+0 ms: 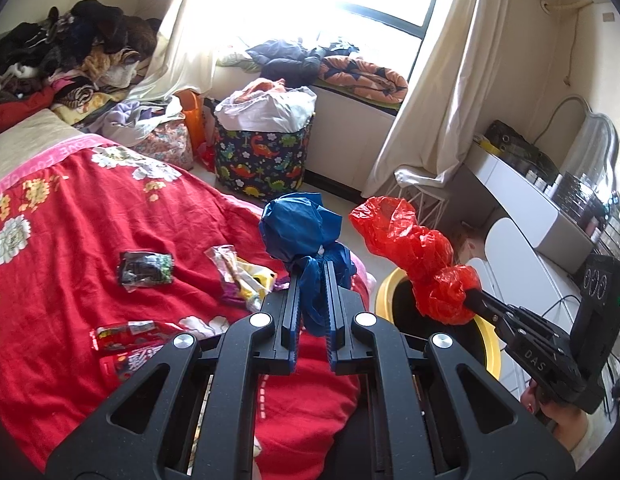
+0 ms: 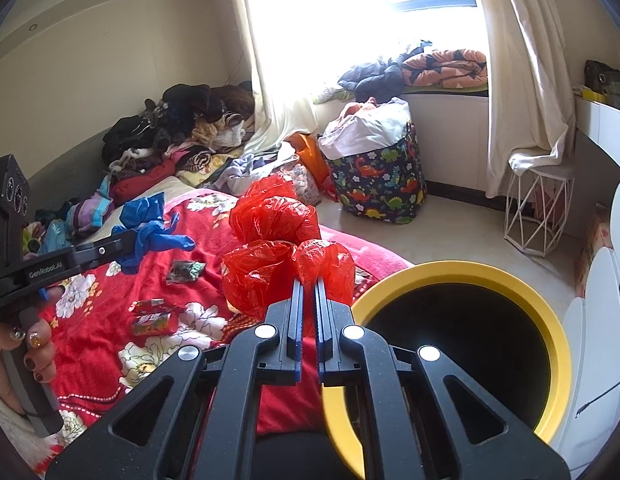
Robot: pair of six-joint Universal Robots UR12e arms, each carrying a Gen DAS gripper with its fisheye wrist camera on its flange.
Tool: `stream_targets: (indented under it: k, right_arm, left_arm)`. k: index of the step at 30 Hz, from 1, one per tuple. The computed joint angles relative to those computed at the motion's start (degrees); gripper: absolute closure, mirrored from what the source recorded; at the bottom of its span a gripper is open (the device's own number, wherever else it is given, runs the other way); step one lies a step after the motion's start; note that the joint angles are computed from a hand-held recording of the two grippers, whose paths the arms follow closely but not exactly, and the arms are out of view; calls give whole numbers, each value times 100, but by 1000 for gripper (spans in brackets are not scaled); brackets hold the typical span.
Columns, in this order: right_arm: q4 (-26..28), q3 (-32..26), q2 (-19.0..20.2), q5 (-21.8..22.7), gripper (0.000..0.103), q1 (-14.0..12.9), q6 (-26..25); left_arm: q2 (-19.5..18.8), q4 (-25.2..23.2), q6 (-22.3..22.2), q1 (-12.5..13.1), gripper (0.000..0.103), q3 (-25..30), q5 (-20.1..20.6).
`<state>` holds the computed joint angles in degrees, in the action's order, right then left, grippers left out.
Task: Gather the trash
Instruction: 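Carry the blue bag with the left gripper over the bin while the right gripper carries the red bags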
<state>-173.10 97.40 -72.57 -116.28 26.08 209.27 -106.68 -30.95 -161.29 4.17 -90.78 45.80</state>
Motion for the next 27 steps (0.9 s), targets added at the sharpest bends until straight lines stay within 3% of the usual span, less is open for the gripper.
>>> stream_targets:
  k: [27]
  right_arm:
    - [67, 440, -283, -346, 98, -62, 520]
  left_arm:
    - [134, -466, 626, -253, 97, -117, -225]
